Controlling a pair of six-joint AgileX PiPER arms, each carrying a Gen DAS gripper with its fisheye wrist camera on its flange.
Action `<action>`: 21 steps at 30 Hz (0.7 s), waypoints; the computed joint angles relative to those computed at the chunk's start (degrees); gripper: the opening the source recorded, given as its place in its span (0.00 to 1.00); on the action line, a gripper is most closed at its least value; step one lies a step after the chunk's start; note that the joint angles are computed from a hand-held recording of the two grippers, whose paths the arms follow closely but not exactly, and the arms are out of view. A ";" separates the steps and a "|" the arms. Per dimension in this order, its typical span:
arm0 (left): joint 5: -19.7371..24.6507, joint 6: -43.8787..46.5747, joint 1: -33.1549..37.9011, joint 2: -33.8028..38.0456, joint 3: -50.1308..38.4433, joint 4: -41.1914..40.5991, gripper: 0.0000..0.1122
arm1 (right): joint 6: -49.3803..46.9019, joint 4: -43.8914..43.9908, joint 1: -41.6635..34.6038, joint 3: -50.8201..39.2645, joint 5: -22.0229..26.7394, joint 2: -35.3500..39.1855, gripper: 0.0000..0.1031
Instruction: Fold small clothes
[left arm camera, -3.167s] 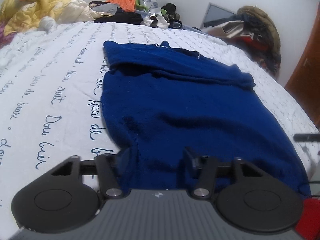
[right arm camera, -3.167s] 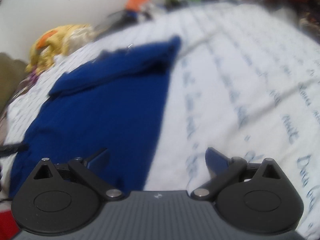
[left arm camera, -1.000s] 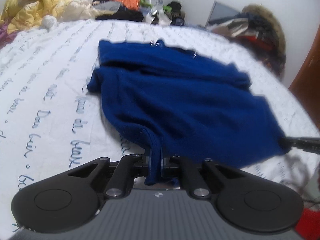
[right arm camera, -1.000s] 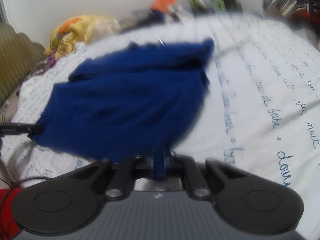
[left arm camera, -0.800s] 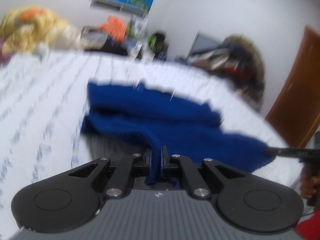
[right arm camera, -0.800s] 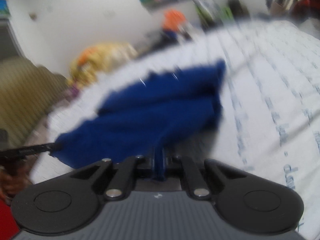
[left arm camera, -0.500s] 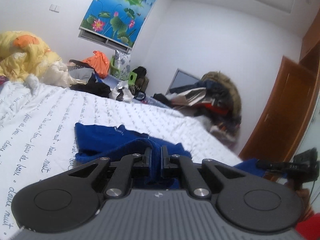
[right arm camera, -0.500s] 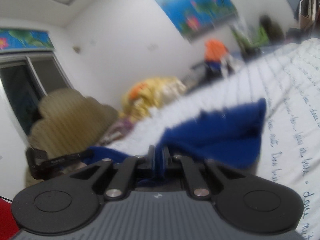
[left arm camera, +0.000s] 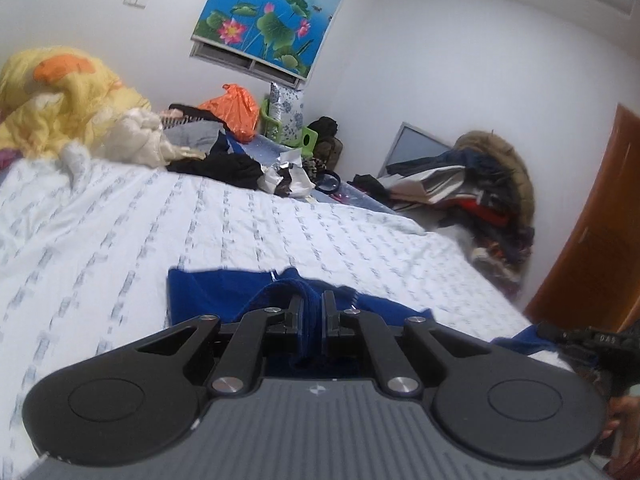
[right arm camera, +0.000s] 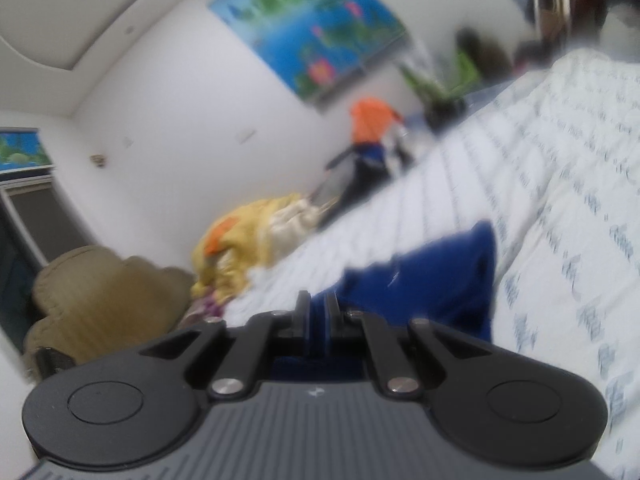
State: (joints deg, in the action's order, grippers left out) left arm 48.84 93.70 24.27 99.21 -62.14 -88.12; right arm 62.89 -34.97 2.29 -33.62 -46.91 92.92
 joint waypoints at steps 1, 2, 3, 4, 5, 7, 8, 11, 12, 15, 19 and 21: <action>-2.63 -0.81 -1.91 1.37 -2.06 0.31 0.07 | -0.24 0.23 -0.09 -2.31 1.58 1.55 0.06; -5.18 -2.20 -3.79 2.76 -4.17 1.26 0.07 | -0.87 1.03 0.14 -4.72 3.49 3.06 0.06; -6.95 -3.37 -5.17 4.13 -6.12 2.03 0.07 | -0.83 1.50 0.46 -7.22 5.34 4.60 0.06; -8.95 -4.45 -6.54 5.34 -7.81 2.68 0.07 | -0.30 1.36 0.57 -9.86 6.97 6.23 0.06; -11.21 -6.05 -7.99 6.69 -9.79 3.81 0.07 | -0.47 1.75 0.86 -12.18 8.57 7.62 0.06; -14.82 -10.63 -10.30 9.79 -14.22 7.06 0.07 | -1.34 3.17 1.72 -16.86 12.19 10.48 0.06; -16.30 -13.51 -11.24 11.34 -16.47 9.07 0.07 | -0.87 3.02 1.81 -18.98 13.43 11.88 0.06; -20.73 -22.76 -14.00 16.31 -23.91 16.71 0.07 | 0.44 3.01 2.23 -25.94 17.83 16.18 0.06; -22.27 -27.23 -14.96 18.06 -26.68 20.69 0.07 | 0.53 3.45 2.38 -28.28 19.41 17.68 0.06; -23.76 -43.18 -17.10 24.32 -36.19 35.23 0.07 | -0.49 6.50 2.73 -35.10 24.25 22.35 0.06; -23.08 -63.30 -19.65 31.93 -46.70 54.18 0.07 | 2.65 3.75 2.88 -43.09 31.10 28.45 0.06; -23.80 -68.89 -20.64 33.50 -47.94 60.09 0.07 | -1.98 6.38 3.85 -44.37 34.16 29.58 0.06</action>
State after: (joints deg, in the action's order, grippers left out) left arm 25.04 24.80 3.64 132.71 -110.08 -28.03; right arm 60.91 -28.59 6.14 -77.99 -12.75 122.50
